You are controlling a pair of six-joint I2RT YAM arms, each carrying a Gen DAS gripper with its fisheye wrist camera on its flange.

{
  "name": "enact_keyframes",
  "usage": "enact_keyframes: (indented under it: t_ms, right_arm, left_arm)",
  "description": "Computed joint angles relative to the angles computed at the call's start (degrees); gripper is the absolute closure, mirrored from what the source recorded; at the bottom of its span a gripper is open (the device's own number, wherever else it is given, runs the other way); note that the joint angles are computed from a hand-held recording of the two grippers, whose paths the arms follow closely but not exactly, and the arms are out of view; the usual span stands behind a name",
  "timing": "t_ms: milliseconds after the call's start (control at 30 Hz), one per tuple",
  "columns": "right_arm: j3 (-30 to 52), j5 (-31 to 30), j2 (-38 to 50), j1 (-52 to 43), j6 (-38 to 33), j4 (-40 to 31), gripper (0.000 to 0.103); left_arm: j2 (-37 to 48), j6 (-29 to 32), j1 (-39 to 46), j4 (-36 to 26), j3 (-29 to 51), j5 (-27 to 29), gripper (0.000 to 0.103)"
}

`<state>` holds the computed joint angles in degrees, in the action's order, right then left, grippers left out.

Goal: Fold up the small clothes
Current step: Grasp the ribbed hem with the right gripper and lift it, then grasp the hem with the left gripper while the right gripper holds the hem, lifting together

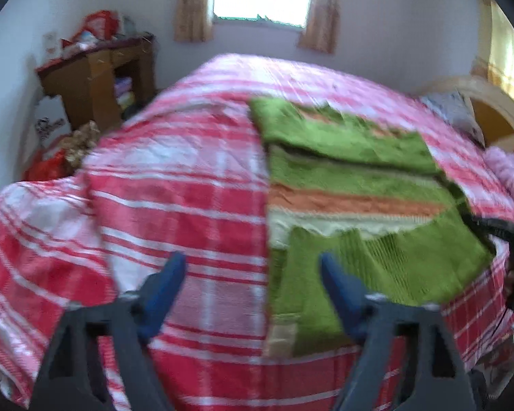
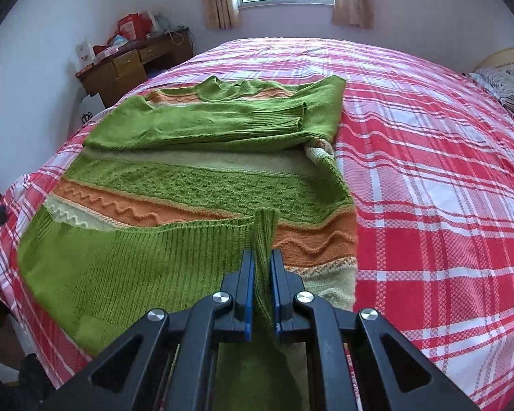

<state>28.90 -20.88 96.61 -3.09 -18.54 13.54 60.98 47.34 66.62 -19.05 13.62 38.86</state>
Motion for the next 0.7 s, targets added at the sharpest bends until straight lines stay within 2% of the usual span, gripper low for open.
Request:
enact_keyframes:
  t_ms: [100, 167, 200, 267, 333, 467, 600, 667, 700]
  right_arm:
    - [-0.2, 0.4, -0.1, 0.3, 0.3, 0.3, 0.095]
    - [-0.1, 0.2, 0.0, 0.2, 0.3, 0.2, 0.095]
    - [0.0, 0.2, 0.0, 0.2, 0.3, 0.1, 0.095]
    - [-0.2, 0.0, 0.0, 0.1, 0.2, 0.1, 0.095]
    - [-0.3, 0.0, 0.1, 0.1, 0.2, 0.4, 0.095]
    - [-0.2, -0.2, 0.4, -0.1, 0.1, 0.6, 0.095]
    - [-0.4, -0.5, 1.0, -0.2, 0.0, 1.6, 0.095]
    - [-0.5, -0.5, 1.0, -0.2, 0.4, 1.9, 0.095]
    - [-0.6, -0.6, 1.0, -0.2, 0.5, 1.9, 0.095]
  left_arm:
    - [1.1, -5.1, -6.5, 5.3, -2.5, -2.6, 0.033]
    - [0.6, -5.6, -7.7, 4.5, -2.6, -2.0, 0.048]
    - [-1.0, -5.2, -7.9, 3.2, -2.8, -1.5, 0.049]
    - [-3.7, -4.8, -8.1, 1.5, -3.4, -0.3, 0.049]
    - [-1.2, -4.5, -8.8, 0.8, -2.5, 0.9, 0.049]
    - [7.1, -10.1, -12.6, 9.2, -2.7, -2.9, 0.049]
    - [8.0, -7.9, -9.6, 8.2, -3.0, 0.4, 0.049]
    - [6.4, -7.6, -9.4, 9.1, -4.4, 0.2, 0.068]
    - [4.5, -8.3, -10.1, 10.4, -5.7, -0.8, 0.072]
